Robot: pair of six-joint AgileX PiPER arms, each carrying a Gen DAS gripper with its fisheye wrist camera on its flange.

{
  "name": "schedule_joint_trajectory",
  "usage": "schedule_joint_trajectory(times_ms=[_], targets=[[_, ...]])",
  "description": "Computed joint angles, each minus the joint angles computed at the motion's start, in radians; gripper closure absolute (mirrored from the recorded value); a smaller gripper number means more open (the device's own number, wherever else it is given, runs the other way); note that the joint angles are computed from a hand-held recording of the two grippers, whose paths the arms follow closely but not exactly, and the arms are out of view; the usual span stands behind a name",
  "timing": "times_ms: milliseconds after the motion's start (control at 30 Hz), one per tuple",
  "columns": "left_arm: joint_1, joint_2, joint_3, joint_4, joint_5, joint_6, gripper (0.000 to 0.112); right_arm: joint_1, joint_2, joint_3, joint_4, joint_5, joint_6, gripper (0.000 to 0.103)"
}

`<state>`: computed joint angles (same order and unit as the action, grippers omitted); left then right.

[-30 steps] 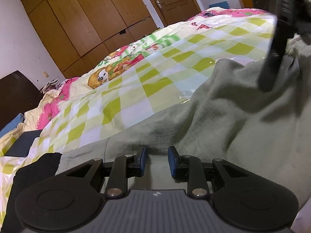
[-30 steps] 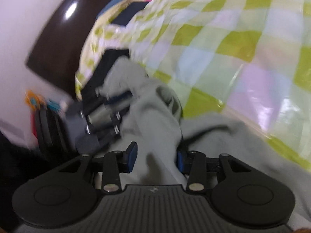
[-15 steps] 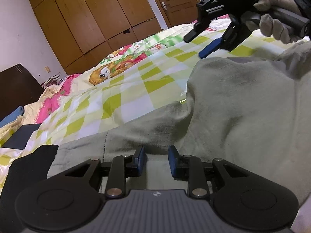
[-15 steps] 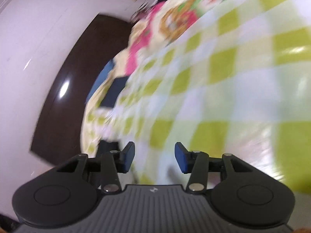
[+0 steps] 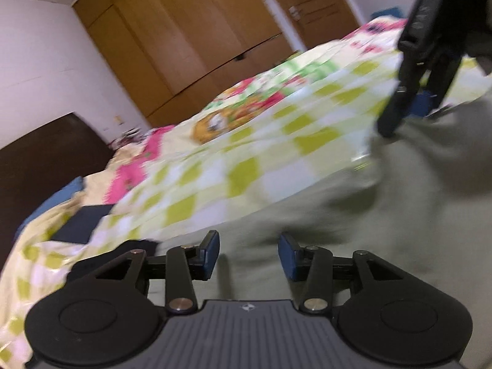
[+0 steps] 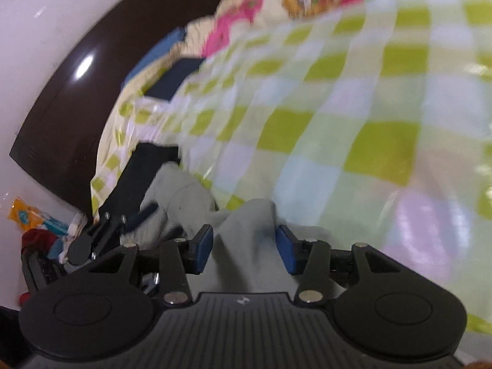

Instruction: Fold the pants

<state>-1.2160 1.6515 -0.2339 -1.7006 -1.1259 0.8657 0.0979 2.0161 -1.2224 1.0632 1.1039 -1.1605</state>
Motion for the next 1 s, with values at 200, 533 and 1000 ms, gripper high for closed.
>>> schedule_joint_trajectory(times_ms=[200, 533, 1000], targets=[[0.238, -0.104, 0.082, 0.187, 0.078, -0.013, 0.056, -0.004, 0.044, -0.053, 0.069, 0.014, 0.075, 0.076], [0.455, -0.102, 0.067, 0.262, 0.189, 0.167, 0.051, 0.133, -0.172, 0.087, -0.249, -0.446, 0.323, 0.093], [0.197, -0.021, 0.123, 0.043, 0.034, 0.129, 0.050, 0.217, -0.530, 0.598, 0.124, -0.622, 0.115, 0.074]])
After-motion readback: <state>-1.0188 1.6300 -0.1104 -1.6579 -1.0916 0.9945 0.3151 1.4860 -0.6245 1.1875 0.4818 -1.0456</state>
